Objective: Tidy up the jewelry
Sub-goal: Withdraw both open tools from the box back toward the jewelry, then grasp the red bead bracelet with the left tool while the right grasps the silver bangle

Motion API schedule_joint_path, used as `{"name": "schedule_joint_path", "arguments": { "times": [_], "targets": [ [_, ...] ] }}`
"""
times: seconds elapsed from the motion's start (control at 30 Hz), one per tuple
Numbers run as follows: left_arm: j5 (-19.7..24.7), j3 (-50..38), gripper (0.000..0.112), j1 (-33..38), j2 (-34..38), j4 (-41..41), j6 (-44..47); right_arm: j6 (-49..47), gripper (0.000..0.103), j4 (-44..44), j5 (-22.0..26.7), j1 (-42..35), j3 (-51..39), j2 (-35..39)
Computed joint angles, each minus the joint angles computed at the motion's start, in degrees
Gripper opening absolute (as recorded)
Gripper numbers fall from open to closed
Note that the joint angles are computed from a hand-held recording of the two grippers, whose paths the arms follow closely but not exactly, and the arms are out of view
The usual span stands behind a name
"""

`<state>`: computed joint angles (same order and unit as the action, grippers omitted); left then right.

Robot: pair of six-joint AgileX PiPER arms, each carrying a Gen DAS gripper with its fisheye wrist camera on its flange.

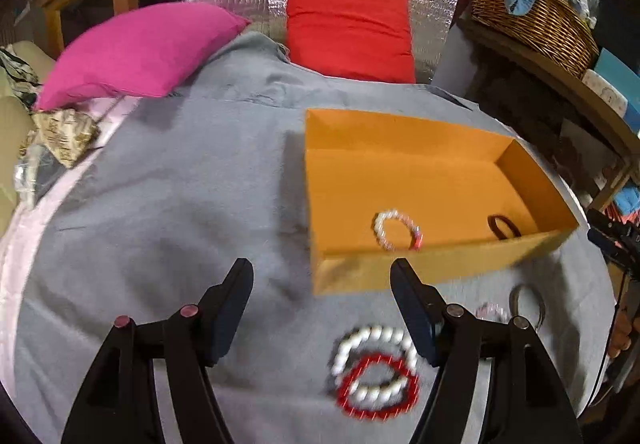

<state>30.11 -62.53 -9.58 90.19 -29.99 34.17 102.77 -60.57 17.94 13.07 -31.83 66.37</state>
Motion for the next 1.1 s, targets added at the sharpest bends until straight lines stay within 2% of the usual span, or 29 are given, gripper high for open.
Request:
{"name": "schedule_joint_path", "arguments": {
  "times": [0.17,0.3,0.37,0.43,0.5,0.57,0.63,0.67,0.73,0.77,0.83,0.9,1.07,1.1],
  "targets": [
    [0.52,8.75,0.072,2.82,-6.70,-2.45,6.57,-12.99,0.074,14.49,0.77,5.85,2.54,-6.72],
    [0.38,15.24,0.071,4.06,-8.50,-3.13,9.51,-9.19,0.074,15.72,2.08,13.33,4.91,-9.31],
    [-0.84,16.55,0.062,3.41,-7.90,-1.35,8.58,-6.86,0.074,16.24,2.35,15.92,5.79,-9.17],
    [-0.93,17.14,0.052,3.90,-7.43,-4.70,11.81,-3.90,0.074,15.21,2.59,17.91,6.22,-8.47],
    [-0.86,17.31,0.051,4.27,-6.88,-8.43,16.11,-2.40,0.074,14.24,2.77,18.63,6.04,-7.04],
    [-2.51,17.05,0.051,3.07,-6.00,-8.32,16.29,-4.58,0.074,15.89,1.86,17.66,5.50,-4.95],
    [-1.43,15.76,0.051,2.77,-4.49,-8.99,16.71,-8.20,0.073,18.63,0.47,15.93,4.71,-2.47],
    [-1.29,15.33,0.050,2.47,-3.96,-8.83,16.53,-10.09,0.071,19.84,-0.56,14.83,4.45,-1.24],
    [-1.33,14.46,0.031,0.85,-3.12,-6.71,15.00,-13.11,0.061,21.82,-1.35,13.60,3.56,0.76],
    [-1.24,14.28,0.028,0.18,-2.84,-6.37,15.01,-13.96,0.056,22.19,-1.45,13.09,2.86,2.01],
    [-0.82,13.98,0.016,-0.97,-2.48,-6.37,16.23,-15.04,0.054,22.27,-0.94,12.31,1.26,4.48],
    [-0.66,13.81,0.010,-1.69,-2.35,-5.84,16.80,-16.42,0.047,22.60,-0.42,11.98,-0.38,6.89],
    [2.11,13.02,0.005,0.29,-1.61,-8.39,20.69,-23.76,0.041,26.51,3.33,12.87,-5.22,13.15],
    [3.06,12.81,0.004,0.49,-1.53,-8.90,21.20,-24.52,0.032,26.49,5.71,13.89,-6.90,15.52]
  ]
}}
